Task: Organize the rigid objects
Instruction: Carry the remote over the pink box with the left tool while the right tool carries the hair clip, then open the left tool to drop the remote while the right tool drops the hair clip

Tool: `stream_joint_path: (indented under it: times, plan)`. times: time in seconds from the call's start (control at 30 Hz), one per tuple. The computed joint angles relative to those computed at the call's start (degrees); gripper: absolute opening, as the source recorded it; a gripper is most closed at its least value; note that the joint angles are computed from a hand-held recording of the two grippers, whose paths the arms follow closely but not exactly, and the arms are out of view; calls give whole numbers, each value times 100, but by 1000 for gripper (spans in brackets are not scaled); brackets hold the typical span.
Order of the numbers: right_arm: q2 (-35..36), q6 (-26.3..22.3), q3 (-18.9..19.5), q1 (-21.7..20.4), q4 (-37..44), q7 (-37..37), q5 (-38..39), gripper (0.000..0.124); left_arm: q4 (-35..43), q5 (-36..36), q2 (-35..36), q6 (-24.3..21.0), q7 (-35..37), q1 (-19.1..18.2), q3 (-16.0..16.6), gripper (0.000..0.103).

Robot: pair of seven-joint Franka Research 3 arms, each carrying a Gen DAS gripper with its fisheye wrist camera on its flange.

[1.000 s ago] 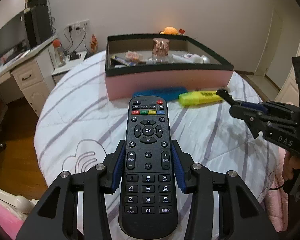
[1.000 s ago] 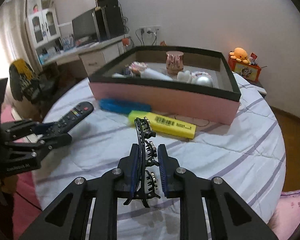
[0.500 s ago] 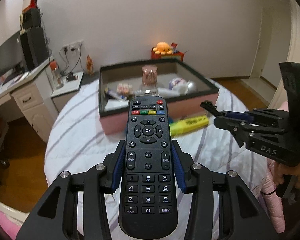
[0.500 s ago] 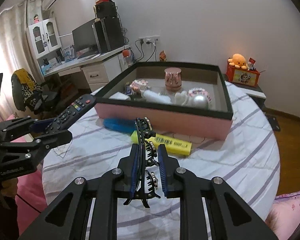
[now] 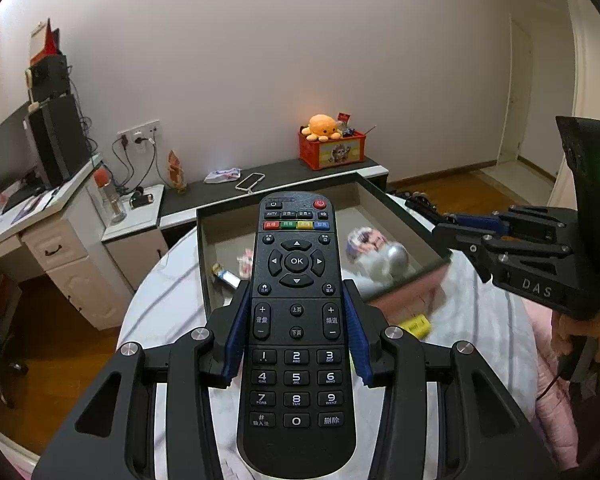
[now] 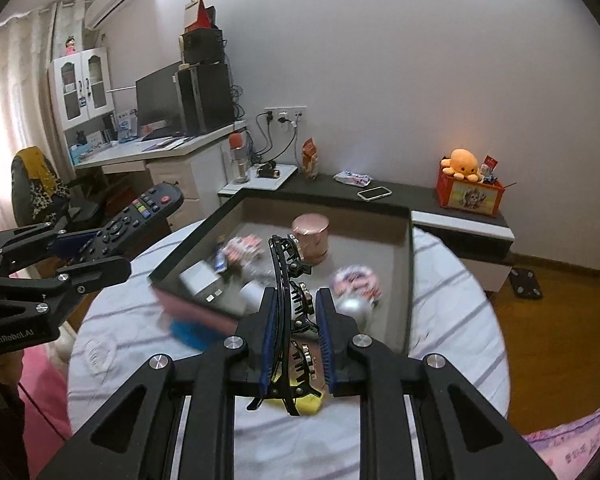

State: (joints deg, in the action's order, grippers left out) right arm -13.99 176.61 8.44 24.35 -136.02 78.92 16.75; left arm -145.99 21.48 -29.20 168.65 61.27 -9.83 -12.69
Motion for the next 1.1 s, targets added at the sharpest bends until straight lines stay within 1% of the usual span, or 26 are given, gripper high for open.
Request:
stream_joint_path:
  times: [0.03,0.1,0.17,0.2,0.23,0.27,0.33,0.37,0.43,0.47,0.53,0.6,0.7,0.77,0.83,0.93,1.0,1.03,1.07,1.1]
  plan:
    - [104,-68,51,-115,137,62,-108,19,113,-31,137,-14,81,-33,81,44]
    - [338,-163,27,-196,401,76,-208,19,340,-74,425,-4,224,-30,192,44]
    - [609,-268,121,-422,689,309,-558,19,603,-236,766,-40,438,-108,372,44]
    - [808,-363,137,-513,908,461,-752,19,715,-290,908,-63,512,-102,402,44]
    - [944,-420,99,-512,1051,507,-814,19,895,-312,1113,-135,573,-51,409,44]
    - [1074,-485,52,-497,1192,512,-856,19,1044,-217,1267,-224,503,94,313,44]
    - [1402,-662,-20,-512,1539,862,-1309,19,1291,308,1508,-371,77,496,-11,44]
    - [1554,-736,-77,-489,1690,969,-1459,19,1443,430,1670,-482,-24,548,-47,44]
    - [1865,-897,-207,-409,2012,1124,-1694,19,1635,215,1976,-514,199,403,120,44]
    - [2038,-1020,-291,-350,2199,1255,-1868,19,1790,363,2152,-656,76,448,86,44]
    - [2259,-1168,-375,-292,2433,1263,-1899,19,1949,537,2344,-774,-7,434,97,44]
    - [2470,-1354,-504,-195,2684,1387,-2072,19,2087,351,2538,-786,156,367,182,44]
    - [2663,-1525,-573,-128,2918,1395,-2125,19,2238,453,2717,-832,100,353,233,44]
    - [2725,-1558,-673,-36,2992,1521,-2292,20,2299,394,2816,-765,130,341,267,44]
    - [2737,-1563,-669,-38,3023,1497,-2272,20,2328,590,2847,-763,-61,341,283,44]
    - [2692,-1327,-667,-39,2933,1456,-2263,20,2301,813,2855,-663,-311,333,295,44]
    - [2649,-1108,-693,-18,2829,1442,-2305,20,2272,1115,2827,-573,-589,348,306,45]
    - [2636,-1011,-753,34,2794,1534,-2405,24,2256,1257,2810,-486,-704,363,315,45]
    - [2598,-913,-794,66,2728,1606,-2470,28,2201,1356,2743,-381,-802,372,316,47]
    - [2590,-841,-810,81,2710,1653,-2497,41,2174,1408,2701,-326,-862,389,318,54]
